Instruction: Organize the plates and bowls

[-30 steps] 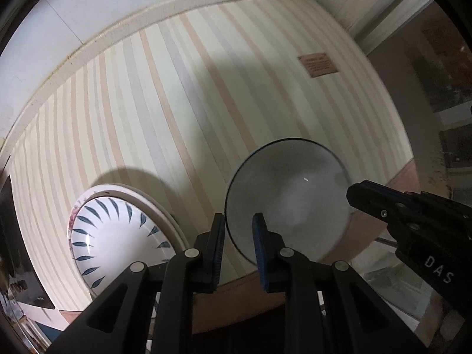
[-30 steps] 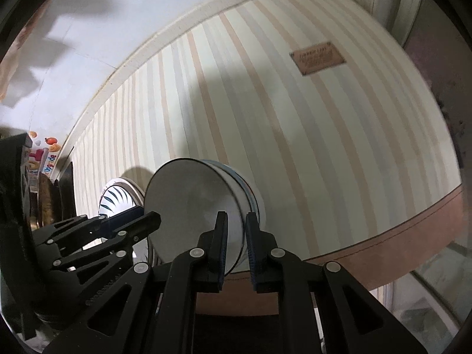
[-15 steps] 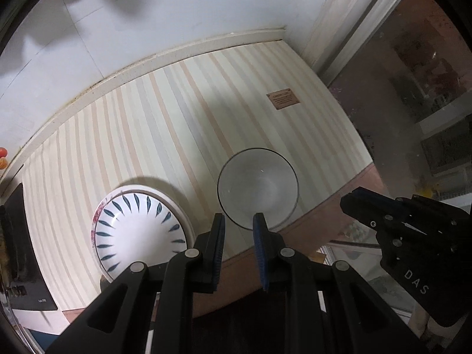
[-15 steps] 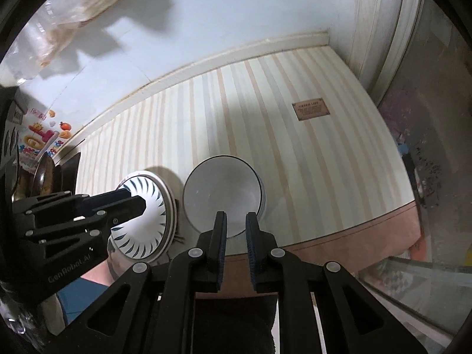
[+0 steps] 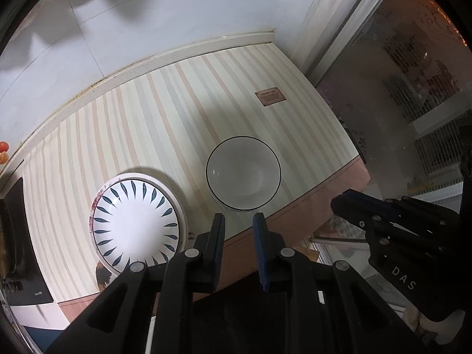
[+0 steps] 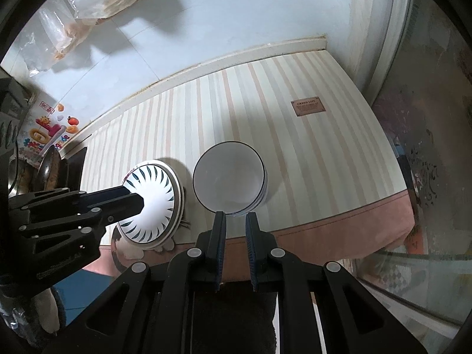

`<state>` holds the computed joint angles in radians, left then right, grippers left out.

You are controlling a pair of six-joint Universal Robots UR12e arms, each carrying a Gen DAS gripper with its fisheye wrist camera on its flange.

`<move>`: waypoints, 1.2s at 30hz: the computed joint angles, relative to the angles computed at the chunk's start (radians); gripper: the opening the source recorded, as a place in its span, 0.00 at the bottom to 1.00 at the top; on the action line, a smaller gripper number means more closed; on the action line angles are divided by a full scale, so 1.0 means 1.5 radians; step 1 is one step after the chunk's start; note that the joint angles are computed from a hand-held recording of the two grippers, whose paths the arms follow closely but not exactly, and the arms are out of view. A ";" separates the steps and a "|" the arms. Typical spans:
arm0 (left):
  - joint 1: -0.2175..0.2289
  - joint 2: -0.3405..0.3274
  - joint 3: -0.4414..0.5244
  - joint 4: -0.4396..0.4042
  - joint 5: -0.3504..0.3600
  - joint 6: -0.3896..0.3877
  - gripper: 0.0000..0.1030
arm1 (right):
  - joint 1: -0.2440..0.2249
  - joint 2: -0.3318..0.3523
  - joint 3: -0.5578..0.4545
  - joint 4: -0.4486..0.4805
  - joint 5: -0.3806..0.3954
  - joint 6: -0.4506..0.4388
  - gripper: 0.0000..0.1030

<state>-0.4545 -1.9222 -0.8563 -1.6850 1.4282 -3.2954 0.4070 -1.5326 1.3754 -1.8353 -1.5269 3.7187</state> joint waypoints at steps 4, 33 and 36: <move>0.001 -0.005 0.000 -0.004 0.004 -0.013 0.18 | -0.008 -0.005 0.011 -0.003 0.012 0.003 0.15; 0.056 -0.109 -0.010 -0.072 -0.155 -0.103 0.34 | -0.135 0.080 0.165 -0.143 0.351 0.022 0.71; 0.059 -0.109 -0.023 -0.078 -0.179 -0.101 0.40 | -0.134 0.093 0.161 -0.145 0.369 0.019 0.71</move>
